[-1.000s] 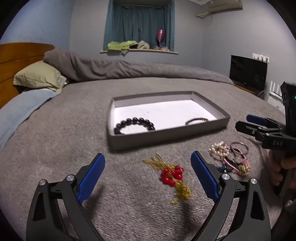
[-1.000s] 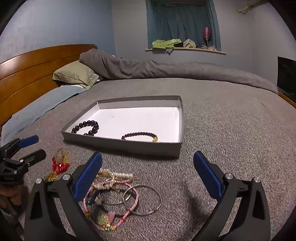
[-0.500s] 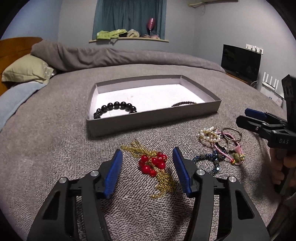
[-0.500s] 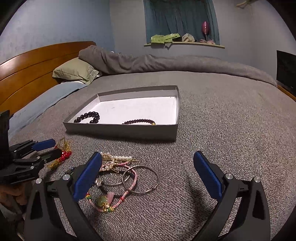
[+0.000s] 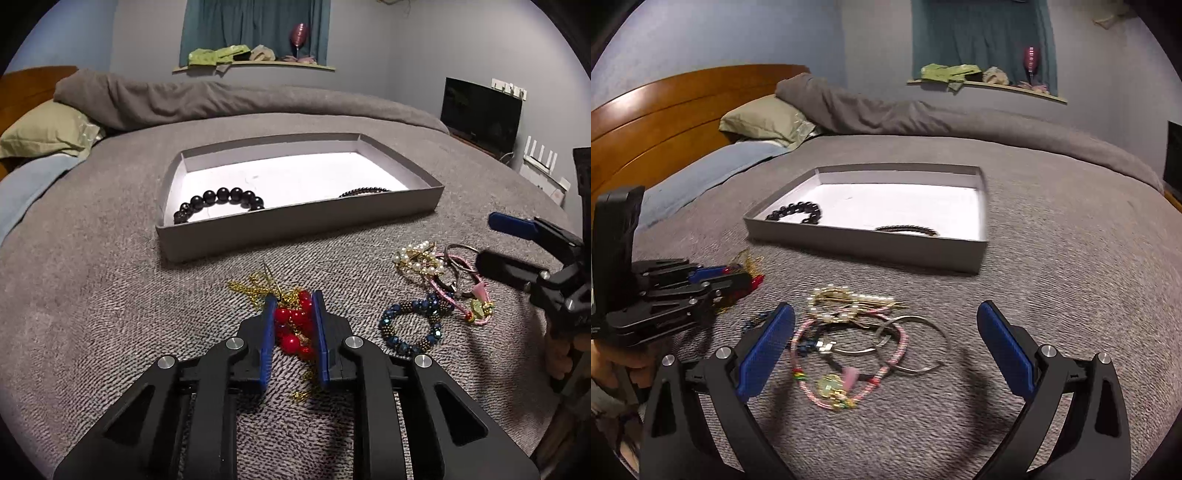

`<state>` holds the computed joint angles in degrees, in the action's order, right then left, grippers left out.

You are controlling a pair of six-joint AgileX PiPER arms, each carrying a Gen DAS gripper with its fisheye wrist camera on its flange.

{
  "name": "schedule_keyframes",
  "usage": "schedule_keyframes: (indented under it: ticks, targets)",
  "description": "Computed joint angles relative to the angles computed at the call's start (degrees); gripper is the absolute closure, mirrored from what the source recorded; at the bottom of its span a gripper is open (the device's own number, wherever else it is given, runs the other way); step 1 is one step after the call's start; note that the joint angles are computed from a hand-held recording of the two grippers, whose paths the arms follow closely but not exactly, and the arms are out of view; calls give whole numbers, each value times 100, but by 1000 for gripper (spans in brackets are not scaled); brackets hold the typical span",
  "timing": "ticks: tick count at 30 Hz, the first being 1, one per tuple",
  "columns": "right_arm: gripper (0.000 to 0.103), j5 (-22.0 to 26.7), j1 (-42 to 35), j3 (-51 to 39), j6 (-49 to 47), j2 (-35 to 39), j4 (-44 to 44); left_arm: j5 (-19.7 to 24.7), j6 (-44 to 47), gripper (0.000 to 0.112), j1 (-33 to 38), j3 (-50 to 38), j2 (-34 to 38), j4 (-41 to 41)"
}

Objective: Organize jewelry
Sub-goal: 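Grasp the red-and-gold earrings with the left tool while the right tool grasps the pearl hair clip, then lower the earrings and pearl clip into the tray and open both tools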

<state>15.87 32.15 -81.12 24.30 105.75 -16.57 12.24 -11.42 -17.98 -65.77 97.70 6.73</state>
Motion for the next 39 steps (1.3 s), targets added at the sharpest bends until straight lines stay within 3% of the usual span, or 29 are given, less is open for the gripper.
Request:
schedule_keyframes:
  ticks: [8,12,22,24,28,33,39]
  targets:
    - [8,431,11,-698,-1610,462,1649,-215,299,94,129,184,-241,-335]
    - [27,700,19,-1066,-1914,691,1965,-258,504,94,247,245,-345,-563]
    - [51,1148,25,-1476,-2067,999,2098,-308,325,94,216,247,-385,-345]
    - [61,1144,17,-1486,-2060,1011,2101,-315,200,94,201,250,-387,-225]
    - [62,1126,28,-1465,-2050,1000,2058,-340,15,94,211,272,-394,-78]
    - [63,763,14,-1203,-2024,805,2049,-397,95,94,235,297,-448,-169]
    - [63,441,-136,-994,-2489,585,2717,-451,1084,94,286,213,-539,-1151]
